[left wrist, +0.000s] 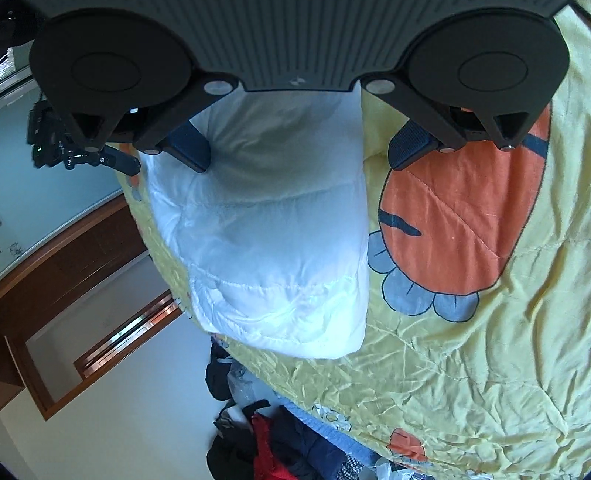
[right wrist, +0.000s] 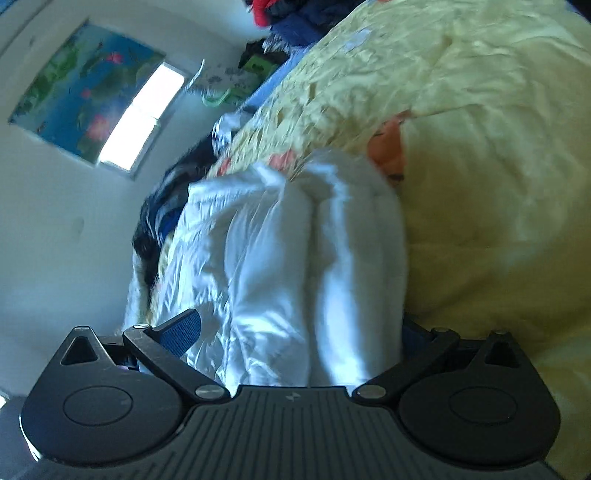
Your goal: Fold small clothes
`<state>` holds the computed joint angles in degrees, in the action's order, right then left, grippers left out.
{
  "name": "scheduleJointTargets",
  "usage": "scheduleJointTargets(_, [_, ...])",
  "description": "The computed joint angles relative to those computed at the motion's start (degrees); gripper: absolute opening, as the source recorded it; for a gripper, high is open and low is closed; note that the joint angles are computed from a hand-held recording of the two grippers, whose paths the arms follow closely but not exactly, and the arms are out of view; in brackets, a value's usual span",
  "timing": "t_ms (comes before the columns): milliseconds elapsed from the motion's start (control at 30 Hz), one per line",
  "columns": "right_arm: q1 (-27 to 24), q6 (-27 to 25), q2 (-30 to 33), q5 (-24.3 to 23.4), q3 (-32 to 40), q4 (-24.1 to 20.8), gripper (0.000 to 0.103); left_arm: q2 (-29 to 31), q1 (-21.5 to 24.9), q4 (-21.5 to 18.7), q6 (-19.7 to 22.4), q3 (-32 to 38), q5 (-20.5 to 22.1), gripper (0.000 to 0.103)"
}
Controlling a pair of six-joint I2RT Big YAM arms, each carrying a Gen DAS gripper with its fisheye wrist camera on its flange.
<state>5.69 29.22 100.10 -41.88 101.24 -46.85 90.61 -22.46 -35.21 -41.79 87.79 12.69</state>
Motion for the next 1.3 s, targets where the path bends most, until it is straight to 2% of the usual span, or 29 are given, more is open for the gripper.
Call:
scheduleJointTargets(133, [2.0,-5.6,0.9,3.0,2.9,-3.6,0.102,0.9,-0.5,0.6,0.0,0.4,-0.3,0.103])
scheduleJointTargets(200, [2.2,-5.6,0.9,3.1,2.6,-2.3,0.100,1.6,-0.9,-0.1,0.9,1.5,-1.2,0.103])
scheduleJointTargets(267, [2.1,-5.7,0.3,3.0,1.3,-1.0,0.095,2.5,-1.5,-2.2,2.6,3.3,-2.7,0.103])
scheduleJointTargets(333, [1.9,-7.0,-0.1,3.1,1.0,-1.6,0.082,3.2,-2.4,-4.4,5.5,5.3,-5.3,0.103])
scheduleJointTargets(400, [1.9,-7.1,-0.6,3.5,0.5,-1.7,0.077,3.5,-3.5,-6.2,9.4,6.7,-8.8,0.103])
scheduleJointTargets(467, [2.5,-7.8,-0.7,3.9,0.3,-0.7,0.070,3.2,-4.3,-6.7,12.0,7.1,-11.4,0.096])
scheduleJointTargets(533, [3.0,-7.6,-1.1,4.3,0.1,0.4,0.059,2.9,-4.6,-7.2,13.5,7.4,-12.4,0.080])
scheduleJointTargets(600, [3.6,-7.4,-0.7,4.3,1.0,0.7,0.057,2.6,-4.6,-8.2,14.6,7.7,-13.3,0.076])
scheduleJointTargets(700, [4.5,-5.1,0.2,3.1,2.0,1.9,0.054,1.7,-3.9,-9.1,14.1,7.6,-14.3,0.070])
scheduleJointTargets(867, [7.5,0.0,4.0,-0.3,5.8,5.4,0.052,-1.1,-1.6,-10.9,15.1,6.9,-17.2,0.067])
scheduleJointTargets(1033, [11.6,3.4,10.4,-2.7,13.5,7.0,0.052,-4.6,2.1,-11.6,16.4,4.2,-21.9,0.068])
scheduleJointTargets(1100, [12.7,3.3,13.1,-1.9,16.4,6.1,0.052,-5.2,3.5,-11.0,17.5,2.4,-22.1,0.074])
scheduleJointTargets(1167, [12.5,7.1,14.7,-3.3,16.9,7.4,0.056,-6.4,4.2,-7.3,19.5,-1.4,-22.7,0.088])
scheduleJointTargets(1233, [12.0,11.2,14.3,-4.7,14.6,10.6,0.066,-8.1,4.3,-2.0,21.4,-5.6,-23.9,0.103])
scheduleJointTargets(1267, [11.8,11.8,13.5,-5.0,13.3,11.7,0.068,-8.7,4.4,-0.7,21.0,-6.7,-24.0,0.103])
scheduleJointTargets(1300, [11.7,12.1,13.1,-4.9,13.2,10.8,0.074,-9.3,4.4,-0.2,20.2,-7.3,-23.8,0.103])
